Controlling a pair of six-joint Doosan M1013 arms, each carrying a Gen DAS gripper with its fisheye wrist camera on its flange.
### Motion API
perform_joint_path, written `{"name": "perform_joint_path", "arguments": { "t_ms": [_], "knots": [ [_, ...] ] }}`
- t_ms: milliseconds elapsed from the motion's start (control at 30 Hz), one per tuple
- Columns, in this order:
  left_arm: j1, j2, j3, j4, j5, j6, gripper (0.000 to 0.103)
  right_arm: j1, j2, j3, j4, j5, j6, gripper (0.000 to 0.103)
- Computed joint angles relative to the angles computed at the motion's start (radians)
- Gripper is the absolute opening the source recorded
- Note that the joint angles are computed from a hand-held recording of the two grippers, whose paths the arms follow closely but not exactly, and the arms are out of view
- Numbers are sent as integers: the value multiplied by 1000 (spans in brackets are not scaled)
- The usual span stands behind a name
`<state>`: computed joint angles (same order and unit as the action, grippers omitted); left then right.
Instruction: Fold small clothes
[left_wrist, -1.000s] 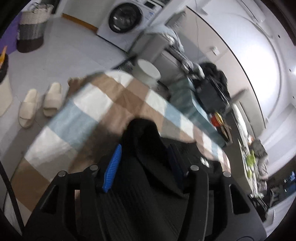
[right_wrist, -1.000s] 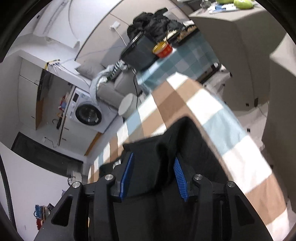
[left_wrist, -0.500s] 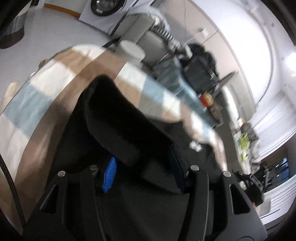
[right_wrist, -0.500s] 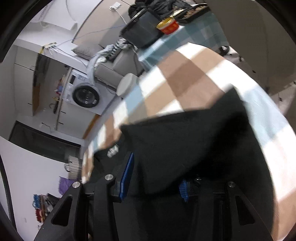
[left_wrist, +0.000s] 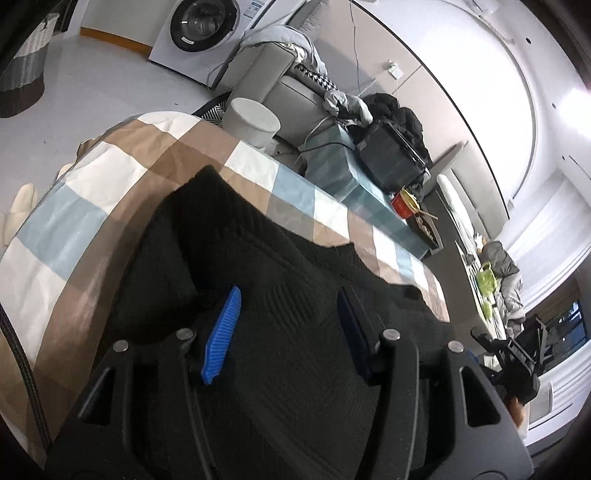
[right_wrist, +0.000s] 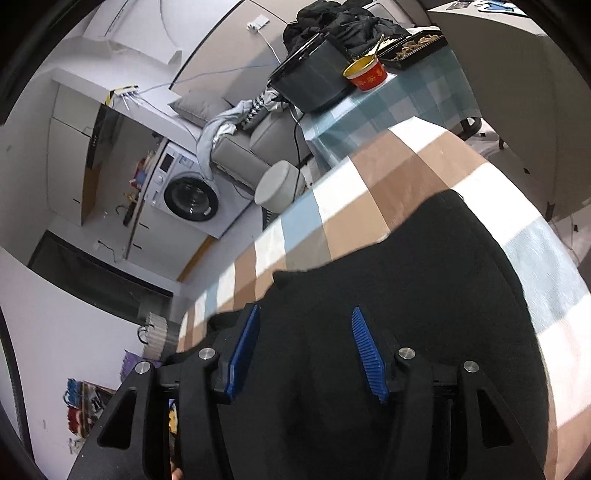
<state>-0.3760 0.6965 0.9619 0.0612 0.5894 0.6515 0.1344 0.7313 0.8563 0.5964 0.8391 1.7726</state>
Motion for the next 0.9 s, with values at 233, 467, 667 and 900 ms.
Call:
{"name": "perform_joint_path", "arguments": {
  "t_ms": [233,467,667,900],
  "knots": [
    [-40,-86,83,143,119,-41,64,16,-110,118,-167,28,-28,71],
    [-91,-225,276,279,130,-185,95,9,-281,364,-208,-7,-84,85],
    [-132,-325,442,385,123,-329,102,-16,-396,566,-194,-89,-115,86],
    [-144,-364,531,327,101,-359,102,-37,-398,620,2,-70,-296,37]
  ]
}}
